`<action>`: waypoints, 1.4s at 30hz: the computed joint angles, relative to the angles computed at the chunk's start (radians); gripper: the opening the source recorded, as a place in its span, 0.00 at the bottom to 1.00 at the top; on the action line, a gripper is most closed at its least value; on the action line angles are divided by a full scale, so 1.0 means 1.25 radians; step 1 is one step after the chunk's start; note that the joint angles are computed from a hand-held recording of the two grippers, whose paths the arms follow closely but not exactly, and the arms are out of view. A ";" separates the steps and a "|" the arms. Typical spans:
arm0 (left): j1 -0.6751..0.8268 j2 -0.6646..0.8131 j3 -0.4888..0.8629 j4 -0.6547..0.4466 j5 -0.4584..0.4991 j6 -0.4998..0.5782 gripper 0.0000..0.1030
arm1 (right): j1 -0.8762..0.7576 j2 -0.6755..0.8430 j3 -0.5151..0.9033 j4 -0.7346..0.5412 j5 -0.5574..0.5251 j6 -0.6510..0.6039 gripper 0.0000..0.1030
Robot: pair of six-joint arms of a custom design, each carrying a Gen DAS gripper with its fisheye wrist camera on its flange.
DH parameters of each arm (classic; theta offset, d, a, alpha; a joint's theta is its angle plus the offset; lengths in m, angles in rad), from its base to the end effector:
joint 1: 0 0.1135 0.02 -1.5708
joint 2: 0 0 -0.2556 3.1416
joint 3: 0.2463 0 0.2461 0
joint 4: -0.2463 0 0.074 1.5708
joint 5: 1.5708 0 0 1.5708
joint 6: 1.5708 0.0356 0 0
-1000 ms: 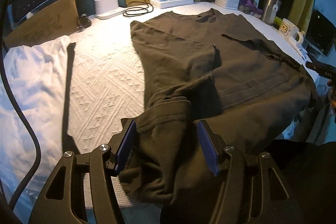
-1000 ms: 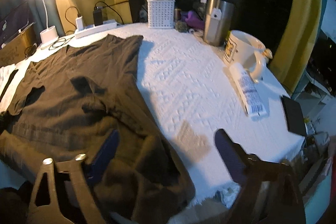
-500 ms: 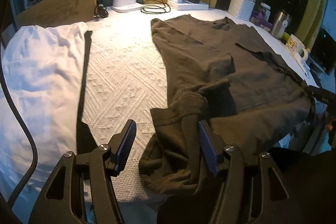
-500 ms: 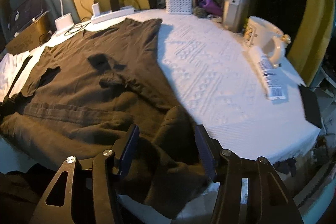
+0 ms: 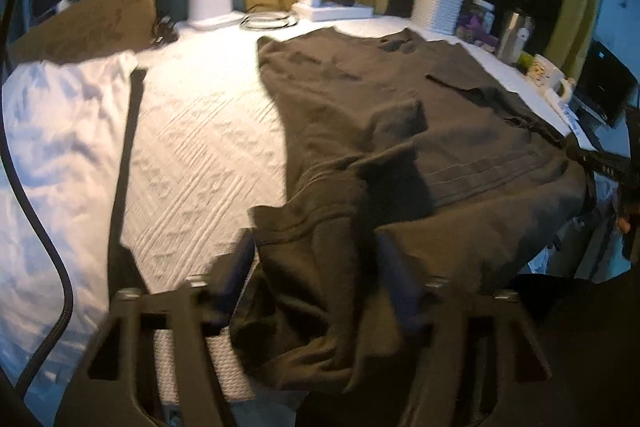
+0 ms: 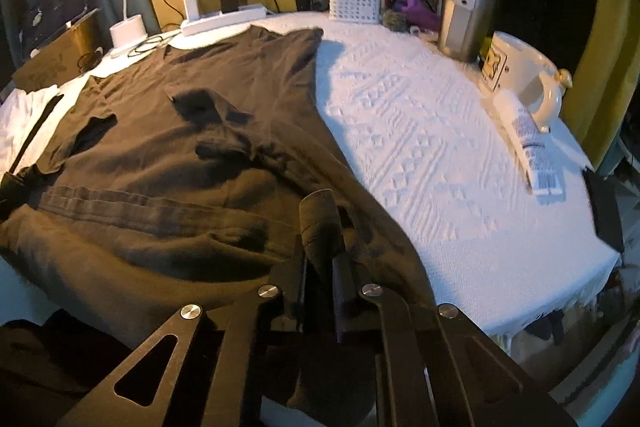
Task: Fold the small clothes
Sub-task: 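Lift the held hem with both grippers and fold it toward the collar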
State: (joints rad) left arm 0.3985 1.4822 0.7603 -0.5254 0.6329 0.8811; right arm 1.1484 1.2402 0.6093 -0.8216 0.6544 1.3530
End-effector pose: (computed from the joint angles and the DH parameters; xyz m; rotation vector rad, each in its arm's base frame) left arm 0.2375 0.0771 0.1580 0.7219 2.3785 -0.4102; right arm 0.0924 0.1528 0.1614 0.3031 2.4638 -0.1255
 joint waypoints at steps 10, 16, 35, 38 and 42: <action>0.017 -0.025 0.020 -0.050 0.045 0.009 0.07 | 0.068 -0.070 0.064 -0.138 0.087 0.063 0.08; 0.039 -0.090 0.047 -0.102 0.115 0.014 0.06 | 0.095 -0.068 0.120 -0.227 0.137 0.098 0.07; -0.015 -0.139 0.108 -0.040 0.141 -0.128 0.06 | 0.026 -0.170 0.191 -0.318 0.234 0.005 0.07; -0.035 -0.134 0.124 -0.019 0.131 -0.159 0.06 | -0.011 -0.188 0.192 -0.279 0.240 -0.057 0.07; -0.067 -0.124 0.145 0.008 0.113 -0.198 0.06 | -0.081 -0.211 0.184 -0.195 0.227 -0.172 0.07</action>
State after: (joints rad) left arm 0.3145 1.3269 0.9419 -0.5153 0.7742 0.6342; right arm 1.0469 0.9765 0.8390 -1.0651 0.9382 1.1385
